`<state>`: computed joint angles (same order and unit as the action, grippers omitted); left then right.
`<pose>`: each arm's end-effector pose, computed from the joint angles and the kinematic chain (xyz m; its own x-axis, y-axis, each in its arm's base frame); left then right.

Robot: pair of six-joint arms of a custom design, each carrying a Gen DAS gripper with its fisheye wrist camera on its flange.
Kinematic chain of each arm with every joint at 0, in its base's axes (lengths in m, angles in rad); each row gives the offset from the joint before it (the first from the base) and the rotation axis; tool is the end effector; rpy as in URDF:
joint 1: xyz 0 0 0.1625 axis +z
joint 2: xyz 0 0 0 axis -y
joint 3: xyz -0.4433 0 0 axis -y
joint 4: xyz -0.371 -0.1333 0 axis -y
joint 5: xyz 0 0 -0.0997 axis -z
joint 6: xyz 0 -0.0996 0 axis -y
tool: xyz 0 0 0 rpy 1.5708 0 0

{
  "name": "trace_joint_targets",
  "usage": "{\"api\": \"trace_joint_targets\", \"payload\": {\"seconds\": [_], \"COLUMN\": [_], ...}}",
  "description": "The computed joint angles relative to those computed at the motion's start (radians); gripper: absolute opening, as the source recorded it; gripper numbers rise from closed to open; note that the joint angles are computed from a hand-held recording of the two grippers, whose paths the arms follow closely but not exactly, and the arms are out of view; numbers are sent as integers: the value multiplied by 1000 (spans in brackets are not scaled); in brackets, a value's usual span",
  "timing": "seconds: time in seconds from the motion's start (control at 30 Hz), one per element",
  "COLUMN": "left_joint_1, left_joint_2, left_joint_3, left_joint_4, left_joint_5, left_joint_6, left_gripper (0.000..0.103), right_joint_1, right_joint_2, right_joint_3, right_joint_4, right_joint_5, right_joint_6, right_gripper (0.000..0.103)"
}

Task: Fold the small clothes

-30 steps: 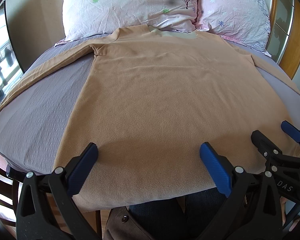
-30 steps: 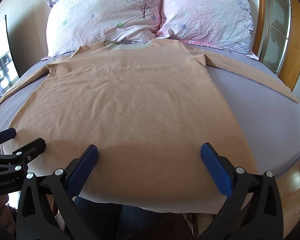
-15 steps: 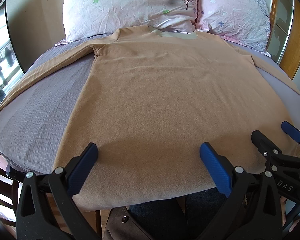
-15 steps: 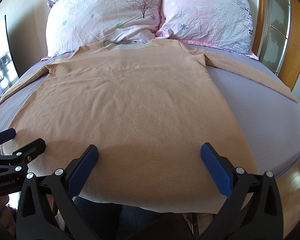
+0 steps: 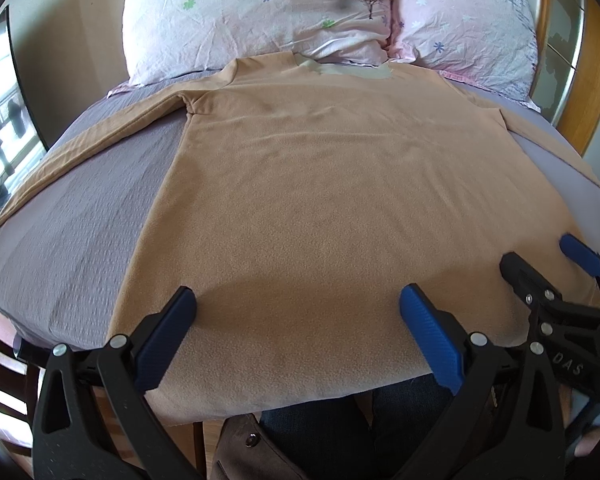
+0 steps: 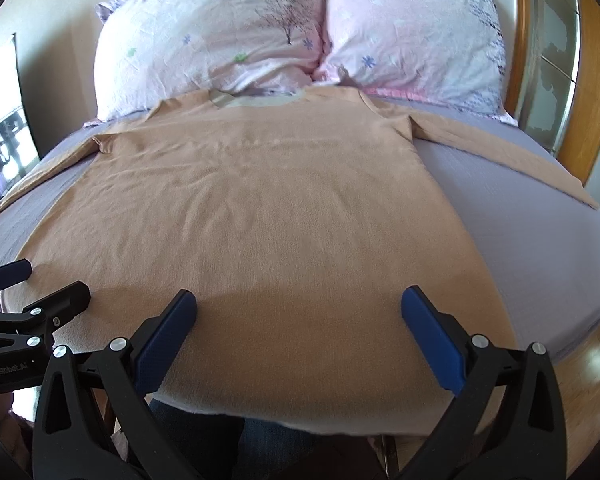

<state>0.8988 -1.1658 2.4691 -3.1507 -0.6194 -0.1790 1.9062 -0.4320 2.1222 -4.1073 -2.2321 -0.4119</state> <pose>-0.0715 -0.4343 0.1837 -0.6899 0.0504 -0.7221 0.4838 0.7742 -0.4082 0.2272 -0.4326 0.0023 -0.7343 -0.0906 0.6728 -0.5589 0.6433 -0.5233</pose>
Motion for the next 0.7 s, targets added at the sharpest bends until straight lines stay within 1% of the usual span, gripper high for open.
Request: {"api": "trace_joint_targets", "payload": {"seconds": [0.03,0.07,0.1,0.13,0.17,0.2,0.23,0.27,0.3,0.33,0.37,0.4,0.43,0.47,0.5,0.53,0.57,0.6,0.63,0.67,0.7], "left_joint_1": [1,4,15,34,46,60,88,117,147,192,219,248,276,292,298,312,329,347,362,382,398], "left_joint_2": [-3,-12,-34,-38,-54,-72,-94,-111,-123,-139,-149,-157,-160,-156,-155,-149,-144,-144,-145,-149,-153], "left_joint_3": [2,-3,-20,-31,-43,-51,-70,-90,-113,-150,-175,-210,-252,-282,-296,-325,-354,-376,-390,-399,-409], "left_joint_4": [-11,6,51,55,65,60,46,31,18,11,18,40,63,64,66,71,75,77,77,66,56], "left_joint_5": [-7,-16,-42,-67,-92,-116,-154,-191,-228,-276,-301,-318,-309,-277,-256,-222,-204,-203,-212,-232,-254], "left_joint_6": [18,25,42,59,68,79,101,119,134,141,138,130,122,124,124,125,123,116,107,103,94], "left_gripper": [101,101,101,101,101,101,101,101,101,101,101,101,101,101,101,101,101,101,101,101,101], "right_joint_1": [-14,-21,-43,-69,-87,-122,-145,-190,-221,-258,-309,-347,-385,-404,-441,-451,-470,-488,-501,-508,-509], "right_joint_2": [-11,-26,-68,-116,-146,-213,-252,-321,-363,-411,-470,-507,-536,-551,-571,-578,-583,-587,-585,-581,-576], "right_joint_3": [8,15,34,50,55,59,58,52,44,29,1,-22,-43,-57,-90,-100,-120,-144,-162,-180,-193], "right_joint_4": [-5,8,32,45,47,56,69,101,134,186,274,338,392,423,480,499,524,563,571,577,579], "right_joint_5": [34,52,93,128,141,148,151,160,163,163,153,147,151,149,144,141,147,151,158,151,139], "right_joint_6": [-15,-6,31,67,85,138,171,243,294,361,464,545,617,653,723,751,780,814,830,837,845], "right_gripper": [102,102,102,102,102,102,102,102,95,79,71,64,60,57,53,53,53,51,47,45,39]}}
